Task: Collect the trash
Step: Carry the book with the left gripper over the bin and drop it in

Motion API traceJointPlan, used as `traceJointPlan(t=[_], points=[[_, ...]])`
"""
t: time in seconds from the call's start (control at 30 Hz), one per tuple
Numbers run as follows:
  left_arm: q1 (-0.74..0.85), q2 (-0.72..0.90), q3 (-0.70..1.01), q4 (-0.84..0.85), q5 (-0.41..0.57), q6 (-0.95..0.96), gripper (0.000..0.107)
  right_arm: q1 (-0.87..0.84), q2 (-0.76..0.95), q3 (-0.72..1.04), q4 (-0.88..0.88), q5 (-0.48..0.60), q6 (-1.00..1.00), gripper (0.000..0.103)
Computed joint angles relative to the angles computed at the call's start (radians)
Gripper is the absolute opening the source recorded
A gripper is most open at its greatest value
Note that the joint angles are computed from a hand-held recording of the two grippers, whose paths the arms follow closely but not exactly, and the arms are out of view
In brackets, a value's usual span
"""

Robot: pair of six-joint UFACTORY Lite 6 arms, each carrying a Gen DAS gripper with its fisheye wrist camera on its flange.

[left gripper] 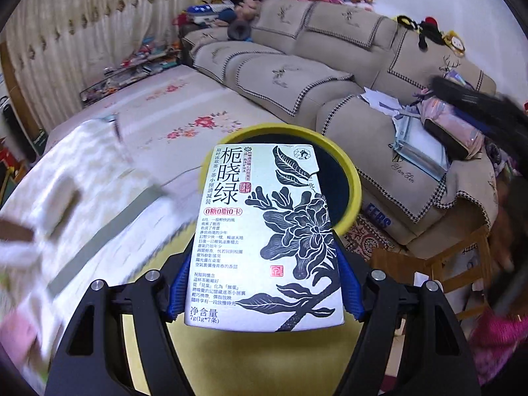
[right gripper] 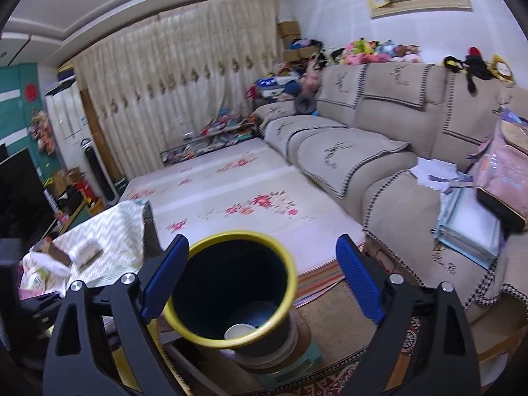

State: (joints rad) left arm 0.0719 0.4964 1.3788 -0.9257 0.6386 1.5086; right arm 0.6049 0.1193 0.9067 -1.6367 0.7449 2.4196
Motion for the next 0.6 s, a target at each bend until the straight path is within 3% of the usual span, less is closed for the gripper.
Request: traceJointPlan(t=[0.07, 0.23, 0.4, 0.47, 0.6], points=[[-0.071, 0.124, 0.140, 0.078, -0.033, -0.129, 0.072, -0.009, -0.038, -0.040, -0.007, 0.004, 0.016, 0.086], [-0.177, 0.383, 0.488, 0.267, -0.011, -0.436, 0.072, -0.046, -0.084, -0.097, -0.031, -0.015, 0.047, 0.086], [-0.203, 0.546, 0.729, 0.327, 0.001, -0.582, 0.084, -0.057, -0.063, -0.084, -0.047, -0.031, 0.060, 0.086], [-0.187, 0.536, 0.721, 0.303, 0.018, -0.568, 0.084, -0.050, -0.055, -0.074, -0.042, -0.027, 0.055, 0.086], [-0.102, 0.304, 0.393, 0.127, -0.059, -0.328, 0.084, -0.041, -0.030, -0.051, -0.044, -0.027, 0.056, 0.086]])
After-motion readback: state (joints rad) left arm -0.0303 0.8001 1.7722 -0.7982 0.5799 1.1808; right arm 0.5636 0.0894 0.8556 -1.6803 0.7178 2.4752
